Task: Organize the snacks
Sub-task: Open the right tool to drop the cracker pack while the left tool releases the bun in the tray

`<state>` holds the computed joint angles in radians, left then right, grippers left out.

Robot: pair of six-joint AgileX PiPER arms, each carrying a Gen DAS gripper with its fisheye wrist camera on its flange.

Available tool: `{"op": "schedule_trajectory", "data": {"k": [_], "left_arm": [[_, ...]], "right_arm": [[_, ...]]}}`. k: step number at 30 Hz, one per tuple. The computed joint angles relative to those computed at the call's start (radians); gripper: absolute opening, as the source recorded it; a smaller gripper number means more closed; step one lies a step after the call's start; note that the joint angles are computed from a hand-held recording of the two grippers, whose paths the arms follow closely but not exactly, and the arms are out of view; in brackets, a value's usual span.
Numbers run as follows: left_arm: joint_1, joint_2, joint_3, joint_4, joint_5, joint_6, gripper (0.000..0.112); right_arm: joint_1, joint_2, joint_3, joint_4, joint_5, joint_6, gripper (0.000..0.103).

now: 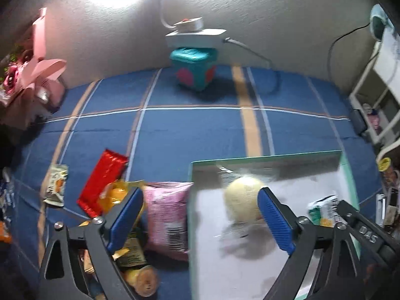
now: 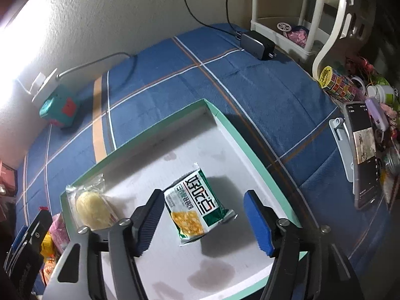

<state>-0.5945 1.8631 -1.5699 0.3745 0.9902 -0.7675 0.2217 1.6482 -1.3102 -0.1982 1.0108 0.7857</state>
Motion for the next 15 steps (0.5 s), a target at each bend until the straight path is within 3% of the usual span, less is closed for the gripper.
{"op": "schedule_trajectory", "data": {"k": [5,15], "left_arm": [[0.021,0.007,0.024,0.005,0.013,-0.035,0.103],[0.034,0.014,0.051,0.024,-0.022,-0.072,0.103]], "right_arm": [[0.007,0.008,0.001,0.008,-0.008,-0.012,0.103],[0.032,0.019,-0.009,-0.034,0.0,0.011,0.103]]}}
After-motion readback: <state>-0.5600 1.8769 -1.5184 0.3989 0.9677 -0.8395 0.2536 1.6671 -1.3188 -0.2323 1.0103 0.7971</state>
